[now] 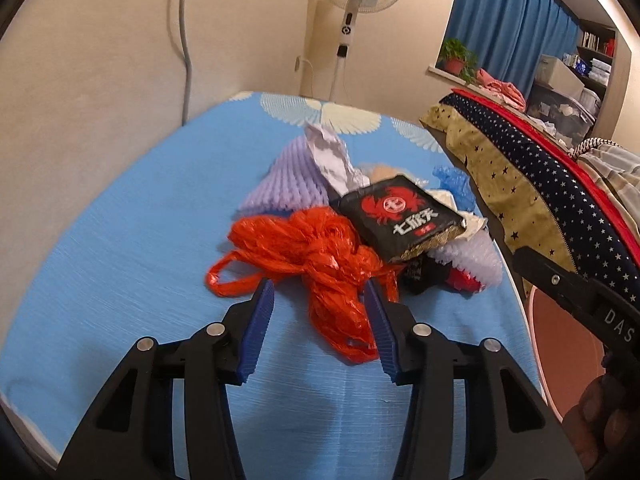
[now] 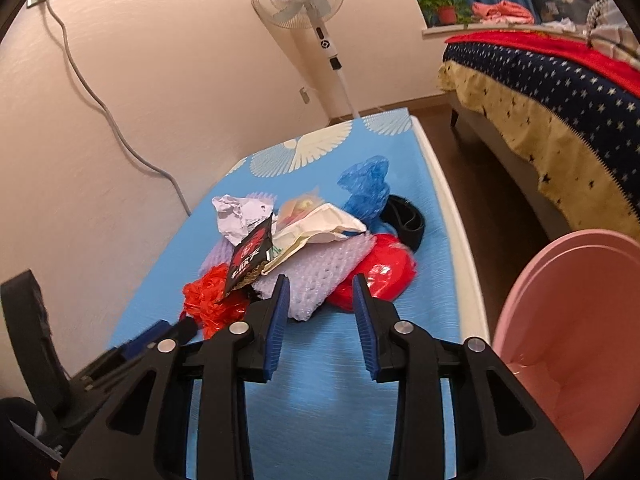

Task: Collect trash
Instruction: 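Grasp the orange plastic bag with the left tool while the right tool grasps the black snack packet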

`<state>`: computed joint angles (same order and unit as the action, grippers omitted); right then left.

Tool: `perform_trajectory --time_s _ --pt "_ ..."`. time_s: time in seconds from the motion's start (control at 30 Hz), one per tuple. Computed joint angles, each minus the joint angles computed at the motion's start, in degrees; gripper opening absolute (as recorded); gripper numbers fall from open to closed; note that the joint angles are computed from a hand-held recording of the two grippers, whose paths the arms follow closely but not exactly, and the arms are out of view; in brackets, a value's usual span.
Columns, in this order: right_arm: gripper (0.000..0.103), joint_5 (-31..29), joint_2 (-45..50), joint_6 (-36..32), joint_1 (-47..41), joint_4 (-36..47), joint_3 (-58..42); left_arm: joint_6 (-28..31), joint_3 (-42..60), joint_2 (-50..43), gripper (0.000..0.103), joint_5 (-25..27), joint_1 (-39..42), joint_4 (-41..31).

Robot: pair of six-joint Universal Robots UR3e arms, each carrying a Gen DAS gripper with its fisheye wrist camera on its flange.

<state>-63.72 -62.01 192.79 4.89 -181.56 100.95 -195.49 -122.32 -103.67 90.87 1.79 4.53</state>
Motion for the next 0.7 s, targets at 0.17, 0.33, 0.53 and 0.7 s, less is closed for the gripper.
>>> perform_trajectory --time_s 0.17,0.33,0.53,0.7 --pt "0.036 1.4 2.7 0.5 0.4 1.3 -2.8 0.5 1.9 -2.6 0.047 -0.8 -0.9 -0.9" --pt "0.033 2.1 4.0 0.8 0.4 2.7 -4.4 0.3 3.2 -4.2 0.047 -1.0 -0.9 -2.2" --pt "0.01 2.9 4.1 -0.5 0.7 3.5 -4.9 0.4 3.2 -4.2 0.029 -1.9 -0.6 -2.8" --pt "0.0 2.3 3.0 -2.2 1.3 3.5 -4.3 -0.5 3.3 -2.9 0.024 -0.6 -0.9 -3.7"
